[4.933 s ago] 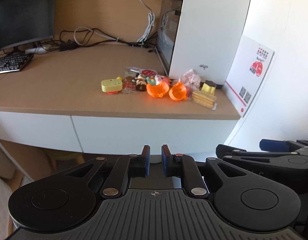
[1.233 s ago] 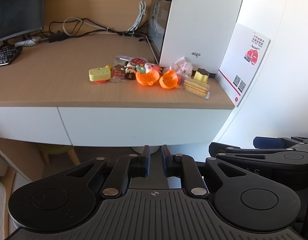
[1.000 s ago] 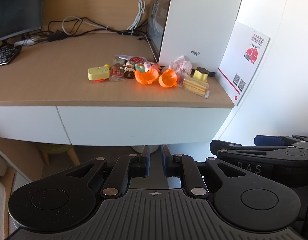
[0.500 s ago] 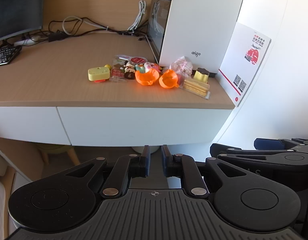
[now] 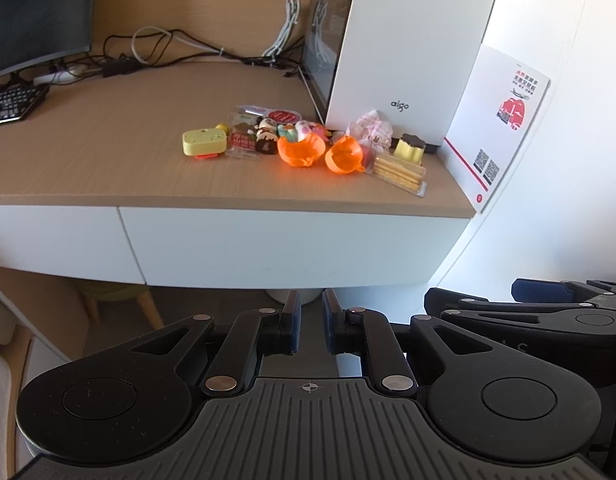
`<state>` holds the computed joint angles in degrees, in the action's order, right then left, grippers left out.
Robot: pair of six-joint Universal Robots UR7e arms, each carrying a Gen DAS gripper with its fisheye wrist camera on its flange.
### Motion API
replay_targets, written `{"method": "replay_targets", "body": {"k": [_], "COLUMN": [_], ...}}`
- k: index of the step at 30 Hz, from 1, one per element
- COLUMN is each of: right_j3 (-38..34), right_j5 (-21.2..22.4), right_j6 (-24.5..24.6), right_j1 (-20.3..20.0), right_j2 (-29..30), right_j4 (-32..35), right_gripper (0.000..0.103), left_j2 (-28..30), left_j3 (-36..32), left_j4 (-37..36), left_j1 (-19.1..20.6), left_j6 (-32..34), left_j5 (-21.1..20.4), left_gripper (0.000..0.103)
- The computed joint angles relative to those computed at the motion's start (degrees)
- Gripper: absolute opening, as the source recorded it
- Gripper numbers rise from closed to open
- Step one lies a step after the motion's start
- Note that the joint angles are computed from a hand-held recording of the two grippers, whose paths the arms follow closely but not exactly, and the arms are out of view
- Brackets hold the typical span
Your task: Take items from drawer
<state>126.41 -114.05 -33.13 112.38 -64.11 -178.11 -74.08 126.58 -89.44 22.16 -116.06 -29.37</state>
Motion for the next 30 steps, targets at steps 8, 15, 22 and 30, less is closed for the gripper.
{"method": "replay_targets", "body": {"k": [8,15,22,30], "right_j3": [-0.1,-0.1,0.2,-0.2], "right_j5": [0.0,0.0,-0.1,-0.1], "right_j6": [0.0,0.0,0.1,0.0], "right_j1": [0.0,0.0,-0.2,-0.4], "right_j2": [0.1,0.1,0.2,0.3], "right_j4": [0.0,0.0,-0.1,-0.1], "right_gripper": [0.085,0.085,0.085,0.085], "left_j2": [0.2,0.2,0.2,-0.1], "left_j3": [0.1,0.2,0.5,0.8], "left_j4": [-0.7,-0.7,-1.8,-3.0], "left_j1": [0.0,0.0,0.4,0.5], "left_j6": [0.5,0.5,1.5,2.4], "left_j5": [0.2,0.2,0.2,0.5], "left_gripper": [0.014,0.014,0.014,0.014]}}
